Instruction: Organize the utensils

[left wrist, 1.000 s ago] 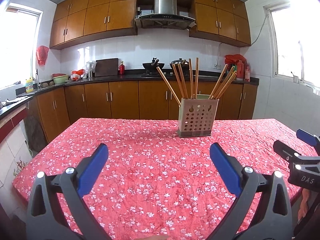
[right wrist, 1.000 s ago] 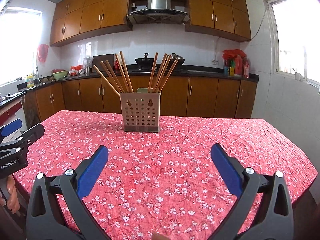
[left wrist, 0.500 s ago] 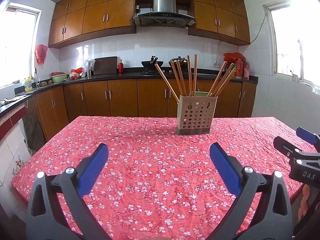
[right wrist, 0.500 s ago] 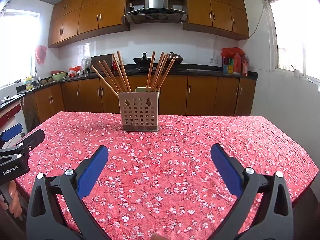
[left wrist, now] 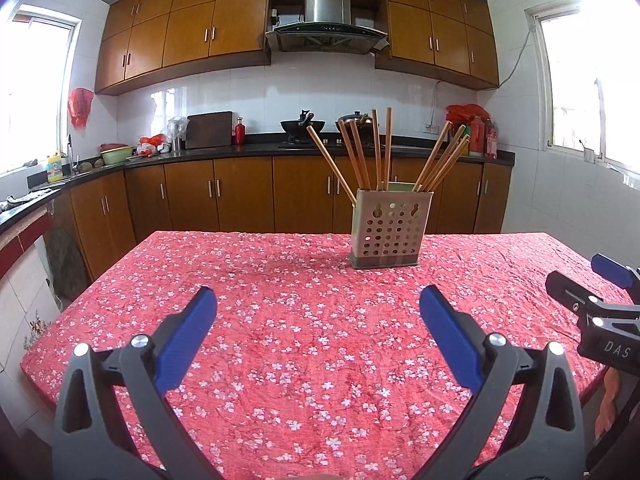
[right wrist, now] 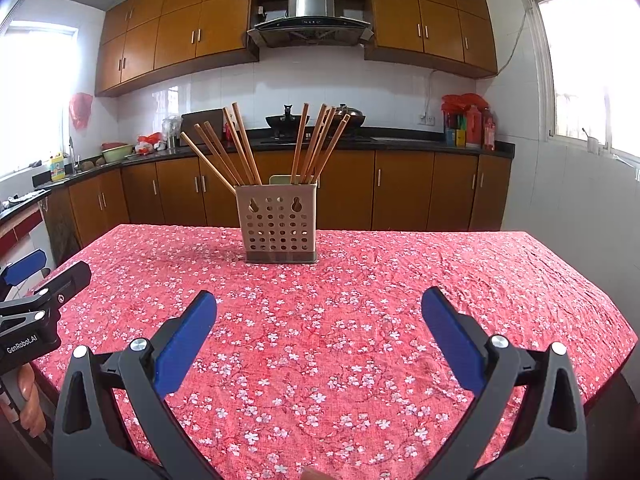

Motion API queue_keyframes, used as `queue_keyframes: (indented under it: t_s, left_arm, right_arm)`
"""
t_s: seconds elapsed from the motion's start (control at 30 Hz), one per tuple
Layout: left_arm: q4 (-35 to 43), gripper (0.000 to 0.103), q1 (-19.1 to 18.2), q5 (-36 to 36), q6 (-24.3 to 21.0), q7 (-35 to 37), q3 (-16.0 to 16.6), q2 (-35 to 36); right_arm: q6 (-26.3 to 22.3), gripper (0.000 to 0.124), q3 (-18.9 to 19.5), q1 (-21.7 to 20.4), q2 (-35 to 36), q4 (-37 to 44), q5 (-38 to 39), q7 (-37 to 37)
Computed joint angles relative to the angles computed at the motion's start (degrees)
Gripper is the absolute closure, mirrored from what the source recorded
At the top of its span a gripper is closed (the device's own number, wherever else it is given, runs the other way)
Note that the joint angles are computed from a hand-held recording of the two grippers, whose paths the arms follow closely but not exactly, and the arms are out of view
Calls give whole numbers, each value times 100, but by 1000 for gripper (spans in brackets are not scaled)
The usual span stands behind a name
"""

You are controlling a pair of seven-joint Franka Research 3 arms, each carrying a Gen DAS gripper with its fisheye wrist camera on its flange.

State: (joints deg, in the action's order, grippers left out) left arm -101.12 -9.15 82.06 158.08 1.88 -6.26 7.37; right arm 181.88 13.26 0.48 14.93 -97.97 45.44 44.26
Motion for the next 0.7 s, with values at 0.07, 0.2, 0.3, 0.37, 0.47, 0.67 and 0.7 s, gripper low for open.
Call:
queue_keyframes:
  t_s: [0.07, 0.2, 0.3, 0.37, 0.47, 0.67, 0.7]
  left_arm:
    - [-5, 4, 3, 6, 18, -3, 4, 2]
    - [21, 4, 0, -16, 28, 18, 6, 26]
    - [35, 4, -12, -12, 24, 14, 11, 46]
    - [31, 4, -13, -8, 33, 8, 16, 42]
    - [35, 4, -16, -14, 36, 15, 18, 46]
    - [41, 4, -22, -10, 35, 11, 20, 53]
    - [43, 4, -26, -9, 30, 10, 19, 55]
  right_arm:
    - [-7, 23, 4, -6, -3, -2, -2, -3]
    - [-9, 23, -20, 17, 4, 6, -33, 34]
    - [-8, 23, -31, 27, 8, 5, -60, 65]
    - [-10, 23, -45, 38, 12, 5, -85, 96]
    - [-8, 23, -36, 29, 15, 9, -105, 112]
    - [-14, 23, -22, 13, 13, 6, -118, 129]
    - [-12, 23, -27, 20, 17, 6, -124, 139]
